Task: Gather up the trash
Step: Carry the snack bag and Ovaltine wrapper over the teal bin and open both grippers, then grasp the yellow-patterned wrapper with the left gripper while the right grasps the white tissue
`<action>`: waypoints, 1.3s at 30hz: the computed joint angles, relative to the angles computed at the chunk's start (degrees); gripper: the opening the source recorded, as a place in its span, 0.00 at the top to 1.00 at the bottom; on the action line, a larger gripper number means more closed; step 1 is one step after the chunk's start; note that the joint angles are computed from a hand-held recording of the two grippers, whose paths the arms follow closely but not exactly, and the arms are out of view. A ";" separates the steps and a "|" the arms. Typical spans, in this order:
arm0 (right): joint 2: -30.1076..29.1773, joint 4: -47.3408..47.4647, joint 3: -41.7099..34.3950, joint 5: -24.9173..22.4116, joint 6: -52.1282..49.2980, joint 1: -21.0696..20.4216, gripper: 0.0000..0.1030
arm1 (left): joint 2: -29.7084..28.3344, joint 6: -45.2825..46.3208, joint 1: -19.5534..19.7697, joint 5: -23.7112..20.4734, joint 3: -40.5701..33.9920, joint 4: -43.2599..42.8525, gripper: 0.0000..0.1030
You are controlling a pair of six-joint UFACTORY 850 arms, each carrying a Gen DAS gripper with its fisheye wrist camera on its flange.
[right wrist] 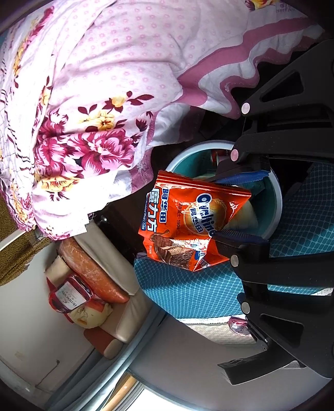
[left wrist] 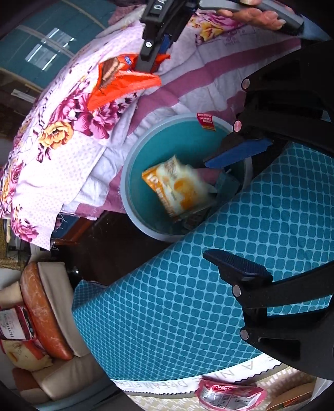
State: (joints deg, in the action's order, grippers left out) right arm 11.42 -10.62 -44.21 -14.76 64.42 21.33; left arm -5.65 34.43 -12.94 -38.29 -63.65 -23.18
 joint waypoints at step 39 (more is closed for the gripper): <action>-9.51 6.25 -10.60 -9.32 -7.50 9.77 0.25 | 10.98 9.12 14.51 -6.58 8.03 -9.54 0.13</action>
State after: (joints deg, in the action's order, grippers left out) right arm 1.90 -4.37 -54.81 -24.07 56.92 31.10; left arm 5.33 43.55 1.57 -44.87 -55.62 -32.72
